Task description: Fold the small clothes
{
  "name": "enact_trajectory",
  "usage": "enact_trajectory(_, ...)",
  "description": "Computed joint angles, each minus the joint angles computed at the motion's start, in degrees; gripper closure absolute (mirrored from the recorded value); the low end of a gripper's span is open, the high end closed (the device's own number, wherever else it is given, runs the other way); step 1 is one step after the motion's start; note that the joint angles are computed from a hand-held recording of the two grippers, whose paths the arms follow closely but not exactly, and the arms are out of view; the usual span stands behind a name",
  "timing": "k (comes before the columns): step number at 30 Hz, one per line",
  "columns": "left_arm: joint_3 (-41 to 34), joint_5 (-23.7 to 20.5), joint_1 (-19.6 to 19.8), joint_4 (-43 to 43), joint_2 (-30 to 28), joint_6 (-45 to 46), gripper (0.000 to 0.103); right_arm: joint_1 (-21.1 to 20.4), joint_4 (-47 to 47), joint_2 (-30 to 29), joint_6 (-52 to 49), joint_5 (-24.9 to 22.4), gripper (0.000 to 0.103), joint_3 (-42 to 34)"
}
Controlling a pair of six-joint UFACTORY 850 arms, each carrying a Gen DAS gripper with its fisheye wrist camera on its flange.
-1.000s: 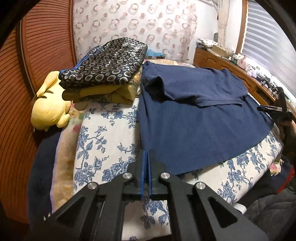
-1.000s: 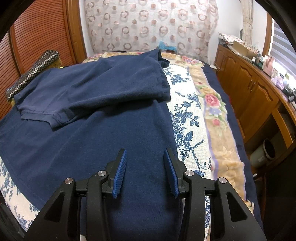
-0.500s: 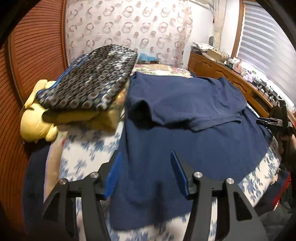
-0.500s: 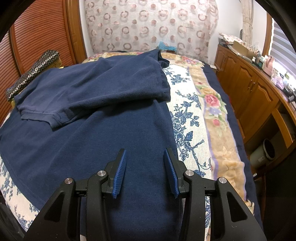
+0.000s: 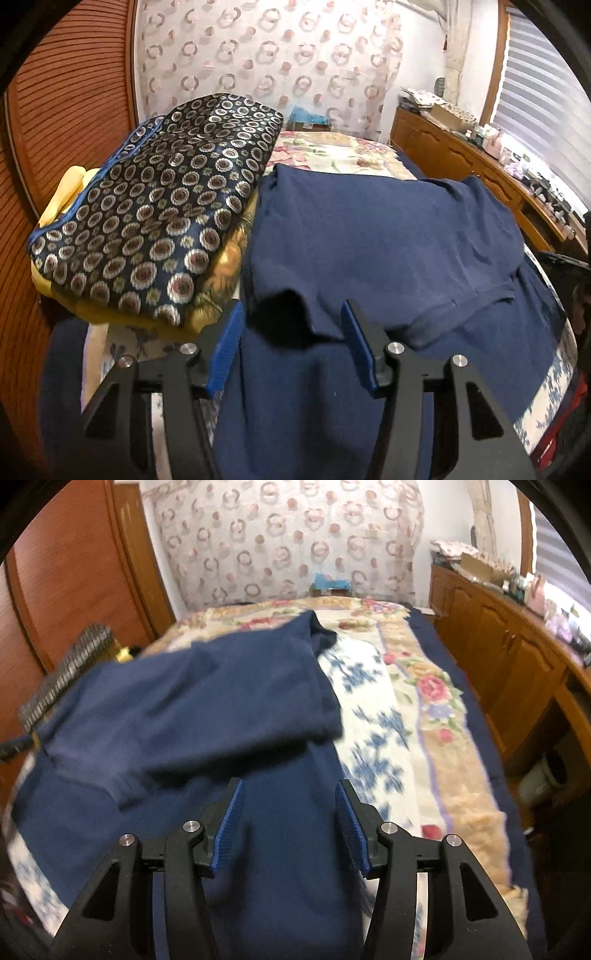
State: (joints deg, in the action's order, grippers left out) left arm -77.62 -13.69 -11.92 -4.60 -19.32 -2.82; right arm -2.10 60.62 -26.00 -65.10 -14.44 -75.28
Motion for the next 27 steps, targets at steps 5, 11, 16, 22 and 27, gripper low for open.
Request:
enact_trajectory(5, -2.24, -0.34, -0.02, 3.52, -2.24, -3.6, 0.057, 0.24, -3.47, -2.92, 7.05, -3.4, 0.049, -4.57)
enact_trajectory(11, -4.53, -2.31, -0.54, 9.22, -4.58, -8.0, 0.069, 0.86, -7.62, -6.34, 13.82, -6.43, 0.047, -8.43)
enact_trajectory(16, -6.32, -3.49, -0.41, 9.05, -6.34, -7.83, 0.069, 1.89, -13.93, -7.97, 20.19, -5.73, 0.047, -10.59)
enact_trajectory(22, -6.86, -2.74, -0.61, 14.07, -6.59, -11.1, 0.099, 2.65, -18.33, -9.03, 25.19, -1.85, 0.083, -11.92)
enact_trajectory(27, -4.24, 1.62, -0.91, 15.77, -2.89, -12.41, 0.1, 3.41, -5.64, -6.0, 8.74, 3.39, 0.101, -8.29)
